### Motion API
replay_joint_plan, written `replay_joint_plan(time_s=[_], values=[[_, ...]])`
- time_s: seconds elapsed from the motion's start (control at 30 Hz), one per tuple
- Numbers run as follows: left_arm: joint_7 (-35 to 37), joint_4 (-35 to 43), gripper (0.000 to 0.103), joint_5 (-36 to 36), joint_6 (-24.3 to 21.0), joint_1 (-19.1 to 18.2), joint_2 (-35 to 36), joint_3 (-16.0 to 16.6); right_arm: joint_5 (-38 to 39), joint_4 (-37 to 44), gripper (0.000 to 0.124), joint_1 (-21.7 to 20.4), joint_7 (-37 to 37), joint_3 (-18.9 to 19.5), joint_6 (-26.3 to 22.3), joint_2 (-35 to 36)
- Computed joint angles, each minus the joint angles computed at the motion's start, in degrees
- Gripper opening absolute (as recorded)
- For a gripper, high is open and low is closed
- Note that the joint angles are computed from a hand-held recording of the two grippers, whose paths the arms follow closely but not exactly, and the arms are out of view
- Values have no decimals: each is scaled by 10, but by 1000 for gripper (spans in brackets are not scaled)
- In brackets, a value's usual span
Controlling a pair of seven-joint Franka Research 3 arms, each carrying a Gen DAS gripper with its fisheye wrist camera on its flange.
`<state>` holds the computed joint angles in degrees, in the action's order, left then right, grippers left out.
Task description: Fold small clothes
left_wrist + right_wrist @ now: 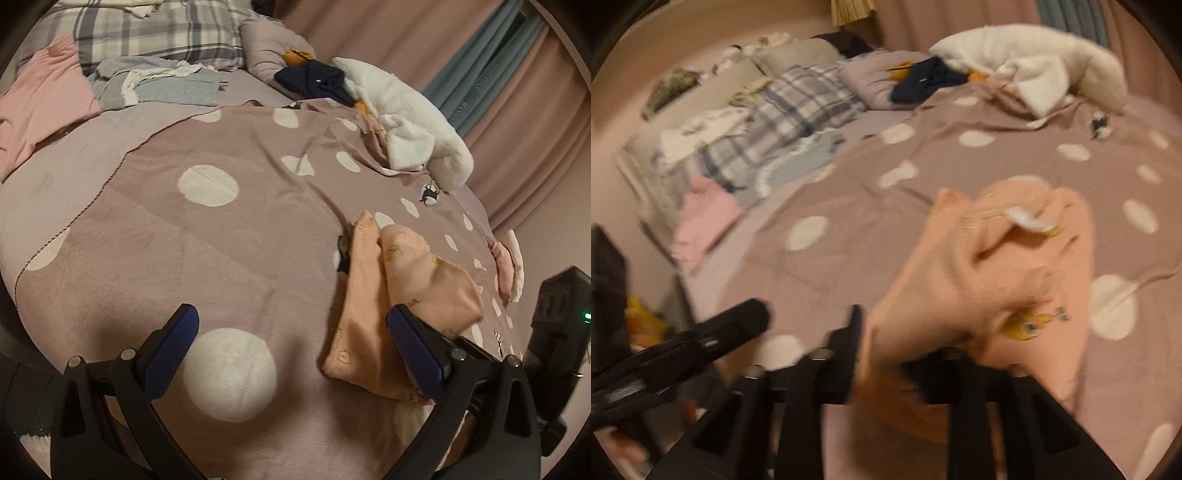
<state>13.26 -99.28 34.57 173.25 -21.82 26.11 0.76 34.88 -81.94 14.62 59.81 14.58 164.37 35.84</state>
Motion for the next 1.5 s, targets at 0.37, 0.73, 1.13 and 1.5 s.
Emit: replay_joint_plan(time_s=[0.37, 0.73, 1.13, 1.5], values=[[-35, -19, 103, 12, 19, -2, -13, 21, 270, -20, 69, -122, -212, 128, -64, -28], [-71, -51, 103, 29, 24, -10, -36, 52, 272, -14, 79, -56, -251, 56, -157, -32], [-112, -62, 103, 68, 25, 16, -47, 33, 376, -85, 85, -67, -401, 26, -274, -109], [-64, -60, 103, 47, 23, 32, -44, 7, 386, 17, 94, -57, -172, -24, -202, -20]])
